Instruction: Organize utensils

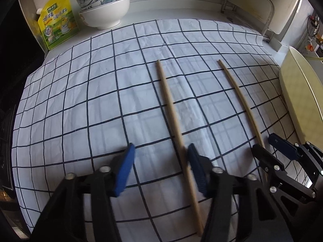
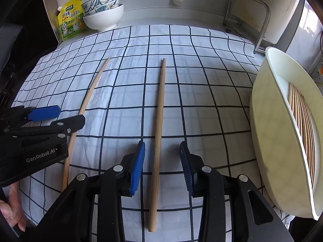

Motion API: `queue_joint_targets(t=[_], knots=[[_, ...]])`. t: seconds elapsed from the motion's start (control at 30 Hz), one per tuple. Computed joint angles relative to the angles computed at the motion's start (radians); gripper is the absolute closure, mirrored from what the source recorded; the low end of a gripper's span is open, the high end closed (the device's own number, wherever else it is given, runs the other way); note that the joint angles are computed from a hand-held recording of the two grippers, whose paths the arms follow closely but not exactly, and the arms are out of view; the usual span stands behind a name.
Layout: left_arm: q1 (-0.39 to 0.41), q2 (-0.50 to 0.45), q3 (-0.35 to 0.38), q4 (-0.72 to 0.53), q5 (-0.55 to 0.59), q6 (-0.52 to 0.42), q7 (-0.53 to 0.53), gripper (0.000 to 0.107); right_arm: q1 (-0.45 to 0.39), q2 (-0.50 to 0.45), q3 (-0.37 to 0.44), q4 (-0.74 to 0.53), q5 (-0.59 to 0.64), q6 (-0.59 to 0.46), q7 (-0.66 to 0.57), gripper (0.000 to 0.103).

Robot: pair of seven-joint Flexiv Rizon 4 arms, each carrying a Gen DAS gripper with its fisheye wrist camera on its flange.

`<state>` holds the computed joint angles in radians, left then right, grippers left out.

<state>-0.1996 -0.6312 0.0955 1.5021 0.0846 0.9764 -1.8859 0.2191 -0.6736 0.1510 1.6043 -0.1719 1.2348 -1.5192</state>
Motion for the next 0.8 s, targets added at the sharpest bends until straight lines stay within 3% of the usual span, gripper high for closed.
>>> queue_joint_targets(t=[0.03, 0.1, 0.2, 0.47, 0.8], knots=[[0.002, 0.001, -0.005, 0.000, -0.002, 0.001, 0.006, 0.082, -0.003, -0.001, 0.006, -0.002, 0.001, -0.003, -0.009, 0.074], [0.010, 0.000, -0.015, -0.003, -0.016, -0.004, 0.018, 0.099, -0.008, -0.002, 0.018, -0.007, 0.004, -0.012, -0.027, 0.083], [0.025, -0.001, -0.030, -0.004, -0.036, -0.011, 0.050, 0.100, -0.012, -0.004, 0.027, -0.021, 0.014, -0.031, -0.045, 0.096], [0.075, 0.024, -0.075, 0.024, -0.137, -0.046, 0.151, 0.100, -0.056, 0.005, 0.090, -0.068, 0.131, -0.109, -0.087, 0.096], [0.035, 0.094, -0.062, -0.020, -0.100, -0.084, 0.178, 0.100, -0.129, 0.077, 0.159, -0.105, 0.307, -0.135, -0.195, 0.096]])
